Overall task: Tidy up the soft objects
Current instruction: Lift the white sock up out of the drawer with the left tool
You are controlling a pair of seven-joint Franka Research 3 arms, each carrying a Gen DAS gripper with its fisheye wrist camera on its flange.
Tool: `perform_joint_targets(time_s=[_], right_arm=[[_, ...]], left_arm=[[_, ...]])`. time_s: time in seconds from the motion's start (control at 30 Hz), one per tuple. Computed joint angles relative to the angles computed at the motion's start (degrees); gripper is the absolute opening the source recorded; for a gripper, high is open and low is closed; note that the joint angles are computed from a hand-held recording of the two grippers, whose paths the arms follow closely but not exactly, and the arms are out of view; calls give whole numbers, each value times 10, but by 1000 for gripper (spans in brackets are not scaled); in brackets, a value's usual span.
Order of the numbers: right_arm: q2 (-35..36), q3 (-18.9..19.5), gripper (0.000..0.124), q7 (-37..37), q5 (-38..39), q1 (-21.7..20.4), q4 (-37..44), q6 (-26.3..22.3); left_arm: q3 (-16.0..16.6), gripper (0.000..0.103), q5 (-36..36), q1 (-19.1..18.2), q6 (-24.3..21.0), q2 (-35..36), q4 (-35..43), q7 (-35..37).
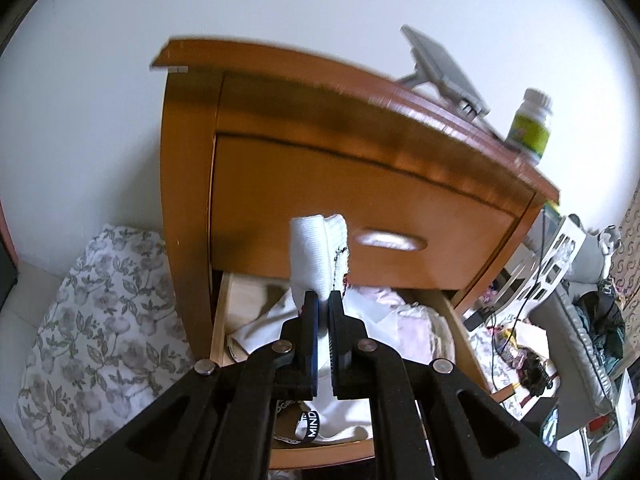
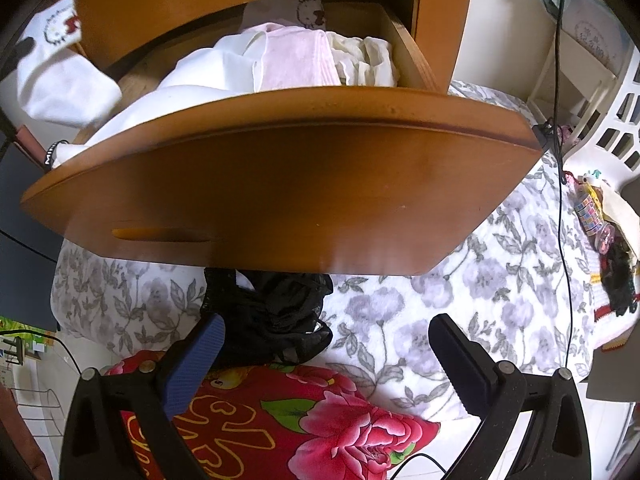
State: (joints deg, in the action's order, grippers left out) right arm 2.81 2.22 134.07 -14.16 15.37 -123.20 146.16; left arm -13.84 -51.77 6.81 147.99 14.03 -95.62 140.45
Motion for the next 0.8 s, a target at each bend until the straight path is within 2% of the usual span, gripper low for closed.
perform_joint_targets(time_s=[0.27, 0.8], right_arm=[[-10, 2, 103, 13, -13, 2, -5, 4], [-77, 35, 103, 76, -79, -7, -36, 7]], left_arm=[[9, 4, -65, 1, -10, -43, -27, 54], [82, 4, -147, -42, -51, -161, -120, 115]])
